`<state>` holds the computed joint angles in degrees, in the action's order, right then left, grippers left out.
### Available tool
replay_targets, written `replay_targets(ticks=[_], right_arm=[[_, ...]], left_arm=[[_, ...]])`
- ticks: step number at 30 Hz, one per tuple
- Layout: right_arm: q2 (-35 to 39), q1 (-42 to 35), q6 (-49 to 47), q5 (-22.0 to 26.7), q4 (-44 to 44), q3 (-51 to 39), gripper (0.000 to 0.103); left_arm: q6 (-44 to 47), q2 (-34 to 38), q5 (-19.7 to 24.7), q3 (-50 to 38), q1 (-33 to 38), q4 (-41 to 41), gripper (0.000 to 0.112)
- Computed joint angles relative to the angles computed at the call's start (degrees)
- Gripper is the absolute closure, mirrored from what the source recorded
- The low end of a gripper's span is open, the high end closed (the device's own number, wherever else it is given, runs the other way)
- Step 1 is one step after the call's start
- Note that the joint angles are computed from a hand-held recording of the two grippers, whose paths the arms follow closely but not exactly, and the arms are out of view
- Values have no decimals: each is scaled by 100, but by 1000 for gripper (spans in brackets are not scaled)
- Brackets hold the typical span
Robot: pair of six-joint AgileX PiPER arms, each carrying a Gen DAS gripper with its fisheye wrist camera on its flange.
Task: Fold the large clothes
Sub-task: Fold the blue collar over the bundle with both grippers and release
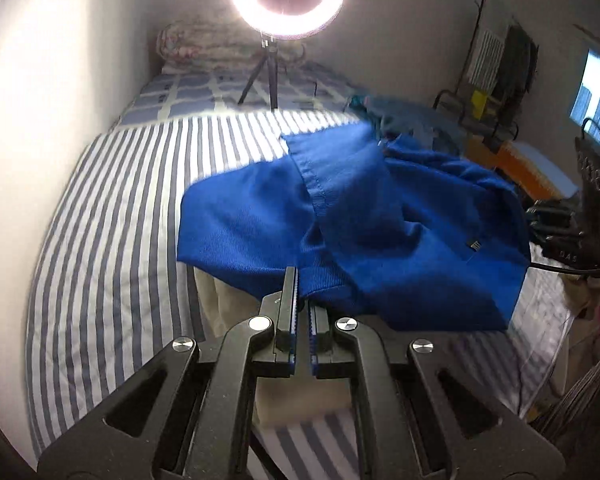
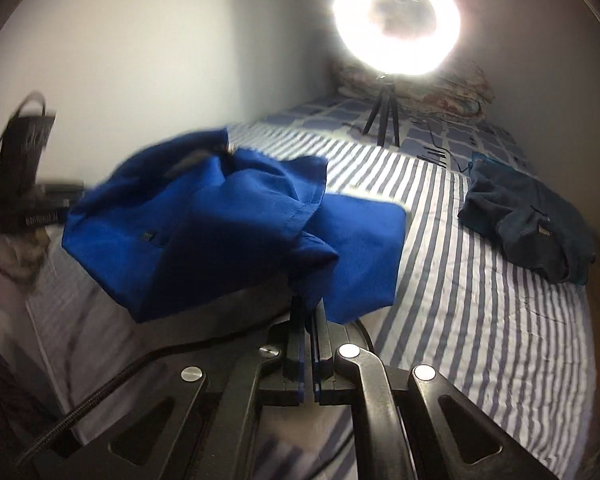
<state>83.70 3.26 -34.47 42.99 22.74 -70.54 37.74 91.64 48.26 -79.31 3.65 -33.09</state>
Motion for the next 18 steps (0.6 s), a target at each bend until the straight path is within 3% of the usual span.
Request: replay_targets(ticks=[5,7,8,14,18], right_arm=[[-529,316,449,-159,-992,751,100],[-822,185,459,15,-959,868,84],[-1035,124,492,93,-958,923,82],[-1964,-635,175,1197,-207,533,78],[-2489,-462,514,1789,-348,-45,75]], left_arm=[[-117,-390,-66,709,-120,614,110],[-8,-590,28,939,-35,655,110],[83,-739,92,1057,53,615,110],[440,-1428,1160,874,1027,-205,110],[258,-1685,2066,204,1541,-560,110]])
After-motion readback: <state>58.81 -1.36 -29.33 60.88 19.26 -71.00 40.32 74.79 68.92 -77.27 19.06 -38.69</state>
